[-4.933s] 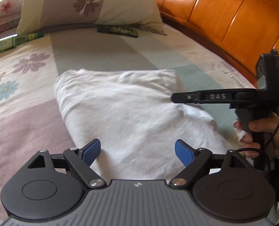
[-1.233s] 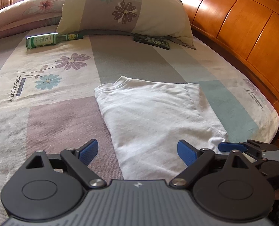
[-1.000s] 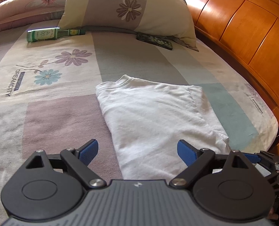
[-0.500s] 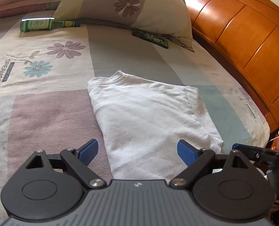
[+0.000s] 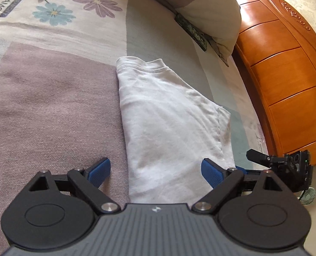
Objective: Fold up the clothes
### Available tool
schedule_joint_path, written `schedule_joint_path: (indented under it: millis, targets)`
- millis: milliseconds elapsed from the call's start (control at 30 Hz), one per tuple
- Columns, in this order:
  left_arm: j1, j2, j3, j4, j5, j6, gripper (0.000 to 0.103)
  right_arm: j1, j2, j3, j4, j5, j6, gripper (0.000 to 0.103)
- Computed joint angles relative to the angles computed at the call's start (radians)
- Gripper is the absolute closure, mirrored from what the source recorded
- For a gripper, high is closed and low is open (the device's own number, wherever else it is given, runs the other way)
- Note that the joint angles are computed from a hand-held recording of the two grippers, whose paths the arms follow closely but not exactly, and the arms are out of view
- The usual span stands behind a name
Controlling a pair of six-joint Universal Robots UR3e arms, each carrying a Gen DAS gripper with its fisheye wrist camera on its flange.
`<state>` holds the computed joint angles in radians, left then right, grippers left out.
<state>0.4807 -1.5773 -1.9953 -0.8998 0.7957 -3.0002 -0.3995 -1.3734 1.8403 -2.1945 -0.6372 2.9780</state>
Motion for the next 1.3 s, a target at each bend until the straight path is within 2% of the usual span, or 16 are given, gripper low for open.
schedule_joint_path:
  millis: [167,267,400,467,567,633,700,800,867,967,1000,1067,1167,1300]
  targets:
    - [-0.036,-0.151,0.093,0.076,-0.048,-0.067,0.01,0.01,0.073,0.008,-0.16,0.051,0.083,0.0]
    - [-0.054,-0.216,0.137,0.1,-0.08,-0.087,0.002,0.029,0.116,-0.018,-0.228,0.052,0.121,0.0]
    - [-0.035,-0.2,0.124,0.045,-0.108,-0.024,0.002,0.029,0.097,0.029,-0.281,0.052,0.1,0.0]
    - [-0.001,-0.157,0.086,-0.038,-0.144,0.031,0.002,0.015,0.056,0.061,-0.226,0.063,0.054,0.0]
    - [0.044,-0.102,0.047,-0.183,-0.181,0.173,0.002,-0.023,-0.023,0.089,0.006,0.104,-0.1,0.0]
    - [0.056,-0.106,0.035,-0.185,-0.201,0.206,0.002,-0.049,-0.06,0.154,0.009,0.131,-0.161,0.0]
    - [0.047,-0.139,0.048,-0.134,-0.214,0.18,0.002,-0.055,-0.068,0.197,-0.063,0.144,-0.141,0.0]
    - [-0.009,-0.224,0.122,-0.027,-0.194,0.107,0.002,-0.029,-0.006,0.153,-0.136,0.147,-0.059,0.0]
    - [-0.033,-0.253,0.149,0.009,-0.187,0.11,0.002,-0.004,0.051,0.124,-0.223,0.147,0.012,0.0]
    - [-0.016,-0.237,0.097,0.047,-0.214,0.091,0.002,0.007,0.067,0.136,-0.303,0.145,0.04,0.0]
    - [-0.005,-0.217,0.08,0.019,-0.223,0.102,0.002,0.005,0.061,0.154,-0.326,0.147,0.041,0.0]
    - [0.022,-0.167,0.071,-0.132,-0.237,0.174,0.002,-0.006,0.041,0.206,-0.366,0.161,0.03,0.0]
    - [0.031,-0.15,0.065,-0.184,-0.23,0.209,0.002,-0.029,0.019,0.269,-0.395,0.197,0.001,0.0]
    - [-0.023,-0.236,0.094,0.023,-0.219,0.06,0.002,-0.007,0.076,0.241,-0.492,0.19,0.055,0.0]
